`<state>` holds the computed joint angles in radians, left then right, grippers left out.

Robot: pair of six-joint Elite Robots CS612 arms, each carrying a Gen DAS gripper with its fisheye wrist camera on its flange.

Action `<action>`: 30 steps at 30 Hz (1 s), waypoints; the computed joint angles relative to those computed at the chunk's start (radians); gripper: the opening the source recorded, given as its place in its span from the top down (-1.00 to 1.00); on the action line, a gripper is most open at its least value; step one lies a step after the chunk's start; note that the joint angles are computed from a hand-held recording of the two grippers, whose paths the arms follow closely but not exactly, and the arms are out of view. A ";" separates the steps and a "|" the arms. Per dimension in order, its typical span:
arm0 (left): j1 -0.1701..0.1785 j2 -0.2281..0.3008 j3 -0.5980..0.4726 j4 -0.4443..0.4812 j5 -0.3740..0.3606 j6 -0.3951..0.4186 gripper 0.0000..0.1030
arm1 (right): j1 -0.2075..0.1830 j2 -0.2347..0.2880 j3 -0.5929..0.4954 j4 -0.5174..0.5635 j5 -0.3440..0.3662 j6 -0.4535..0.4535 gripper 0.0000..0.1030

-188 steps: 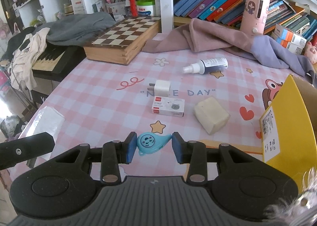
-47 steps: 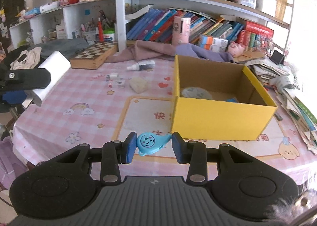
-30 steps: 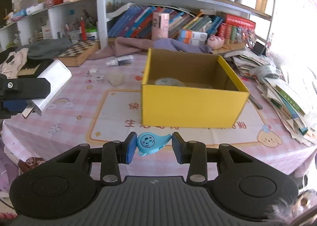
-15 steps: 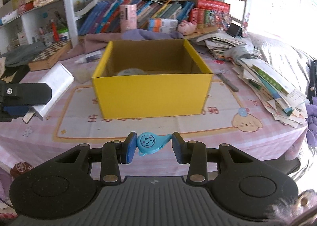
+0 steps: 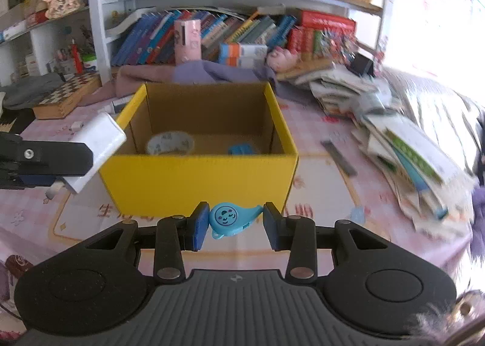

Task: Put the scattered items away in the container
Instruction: 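Carry the charger and blue clip over the yellow box with both tools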

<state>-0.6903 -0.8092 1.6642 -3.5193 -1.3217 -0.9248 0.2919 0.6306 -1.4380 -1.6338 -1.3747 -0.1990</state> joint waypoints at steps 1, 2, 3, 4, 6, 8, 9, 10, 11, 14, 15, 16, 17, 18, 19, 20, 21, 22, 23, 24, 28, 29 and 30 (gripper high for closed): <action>0.001 0.006 -0.013 0.010 0.013 -0.004 0.18 | -0.002 -0.006 0.014 -0.012 0.011 -0.014 0.29; 0.002 0.011 -0.025 0.018 0.022 -0.006 0.18 | -0.006 -0.013 0.029 -0.025 0.022 -0.030 0.29; 0.003 0.016 -0.037 0.026 0.031 -0.009 0.18 | -0.009 -0.019 0.044 -0.037 0.034 -0.045 0.29; 0.003 0.022 -0.050 0.038 0.043 -0.014 0.18 | -0.013 -0.027 0.061 -0.050 0.047 -0.058 0.29; 0.004 0.030 -0.068 0.056 0.063 -0.021 0.18 | -0.021 -0.042 0.096 -0.075 0.073 -0.083 0.29; 0.003 0.037 -0.085 0.076 0.088 -0.030 0.18 | -0.028 -0.055 0.124 -0.089 0.102 -0.101 0.29; 0.003 0.039 -0.092 0.086 0.100 -0.037 0.18 | -0.031 -0.062 0.141 -0.099 0.115 -0.109 0.29; 0.002 0.042 -0.099 0.098 0.117 -0.045 0.18 | -0.034 -0.070 0.159 -0.107 0.128 -0.117 0.29; 0.001 0.044 -0.106 0.110 0.131 -0.052 0.18 | -0.037 -0.077 0.175 -0.114 0.142 -0.125 0.29; -0.002 0.046 -0.119 0.147 0.184 -0.064 0.18 | -0.043 -0.099 0.224 -0.133 0.185 -0.153 0.29; -0.005 0.046 -0.122 0.162 0.205 -0.067 0.18 | -0.045 -0.107 0.243 -0.141 0.201 -0.163 0.29; -0.007 0.045 -0.126 0.178 0.228 -0.070 0.18 | -0.046 -0.114 0.259 -0.149 0.214 -0.172 0.29; -0.009 0.045 -0.130 0.195 0.251 -0.072 0.18 | -0.046 -0.121 0.275 -0.157 0.226 -0.181 0.29; -0.010 0.045 -0.133 0.209 0.267 -0.076 0.18 | -0.047 -0.130 0.294 -0.169 0.239 -0.193 0.29; -0.011 0.046 -0.138 0.223 0.280 -0.080 0.18 | -0.047 -0.135 0.308 -0.178 0.247 -0.202 0.29; -0.010 0.047 -0.144 0.240 0.291 -0.081 0.18 | -0.046 -0.143 0.325 -0.189 0.254 -0.211 0.29; -0.009 0.048 -0.151 0.257 0.300 -0.078 0.18 | -0.045 -0.151 0.344 -0.198 0.261 -0.220 0.29; -0.008 0.049 -0.160 0.281 0.308 -0.071 0.18 | -0.045 -0.160 0.363 -0.206 0.267 -0.230 0.29; -0.006 0.050 -0.167 0.300 0.310 -0.064 0.18 | -0.043 -0.168 0.380 -0.211 0.270 -0.243 0.29; -0.004 0.052 -0.177 0.326 0.312 -0.056 0.18 | -0.041 -0.180 0.405 -0.215 0.273 -0.262 0.29; 0.005 0.062 -0.214 0.427 0.321 -0.027 0.18 | -0.032 -0.218 0.485 -0.218 0.267 -0.324 0.29; 0.007 0.066 -0.225 0.448 0.323 -0.018 0.18 | -0.030 -0.226 0.501 -0.212 0.264 -0.340 0.29; 0.008 0.071 -0.234 0.465 0.324 -0.007 0.18 | -0.027 -0.237 0.523 -0.200 0.259 -0.362 0.29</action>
